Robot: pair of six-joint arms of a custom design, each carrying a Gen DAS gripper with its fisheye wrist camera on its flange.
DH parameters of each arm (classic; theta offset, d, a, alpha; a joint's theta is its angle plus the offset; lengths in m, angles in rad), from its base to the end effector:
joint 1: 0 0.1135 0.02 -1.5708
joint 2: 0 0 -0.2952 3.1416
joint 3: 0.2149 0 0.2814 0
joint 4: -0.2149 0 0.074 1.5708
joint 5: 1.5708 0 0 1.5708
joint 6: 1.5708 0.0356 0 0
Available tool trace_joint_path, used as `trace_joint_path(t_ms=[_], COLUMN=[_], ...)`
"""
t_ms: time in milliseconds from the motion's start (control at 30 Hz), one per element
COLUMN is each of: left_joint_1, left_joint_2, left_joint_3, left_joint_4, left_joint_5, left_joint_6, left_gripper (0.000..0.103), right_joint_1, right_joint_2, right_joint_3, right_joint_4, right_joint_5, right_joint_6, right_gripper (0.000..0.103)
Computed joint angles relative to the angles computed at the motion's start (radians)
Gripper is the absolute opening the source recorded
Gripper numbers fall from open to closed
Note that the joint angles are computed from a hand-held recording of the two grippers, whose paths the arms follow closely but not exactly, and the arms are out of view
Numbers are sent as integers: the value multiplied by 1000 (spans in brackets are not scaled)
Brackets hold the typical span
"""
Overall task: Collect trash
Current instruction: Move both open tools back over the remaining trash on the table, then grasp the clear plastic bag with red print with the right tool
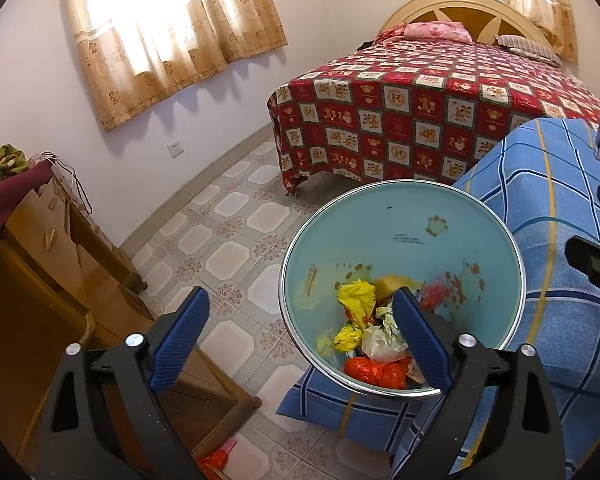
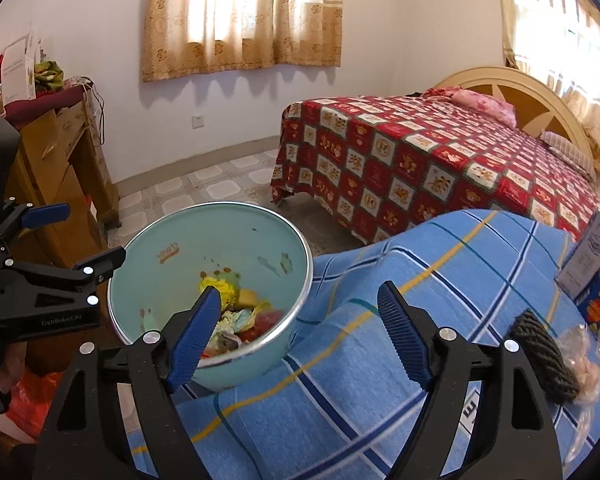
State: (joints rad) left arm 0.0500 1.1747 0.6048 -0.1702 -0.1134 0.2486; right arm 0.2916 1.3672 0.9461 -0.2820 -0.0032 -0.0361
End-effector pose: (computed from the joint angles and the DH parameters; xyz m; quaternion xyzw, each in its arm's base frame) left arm 0.2502 0.0166 0.2143 0.0678 0.9113 0.1112 0.3907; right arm 0.3058 0.0919 0.2741 -0.1487 0.8951 0.0550 0.4168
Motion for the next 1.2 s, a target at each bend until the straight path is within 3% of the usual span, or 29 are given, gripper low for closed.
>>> trace_joint_path(t_ms=[433,633,867,1033,1133,1200], left_joint_1=[-106,-242,-399,-474,-522,-555], left_joint_2=[-10,3,45,83,110,122], left_joint_3=[-42,-52,-7,38,70,84], left_joint_4=[-9,-15,-30,-36,-46,-51], left_joint_5=[-37,-96,-172,-203,-215,-220], left_joint_6=[-19,-66,-154,-201,-231,-245], left_gripper=[96,96,96,96,96,96], right_joint_1=[-169,-462,-740,-777,-811,-833], right_joint_2=[-182,-279,-202,-39,56,98], right_joint_3=[-142,-202,-152,-60,13,60], right_joint_4=[-55,-103,-57,-56,-139,-194], right_joint_5=[-24,-73,-101,-122,-165,-208], right_joint_6=[-14,-96,-121,-138,-184,-205], right_gripper=[81,81,80,70,66,48])
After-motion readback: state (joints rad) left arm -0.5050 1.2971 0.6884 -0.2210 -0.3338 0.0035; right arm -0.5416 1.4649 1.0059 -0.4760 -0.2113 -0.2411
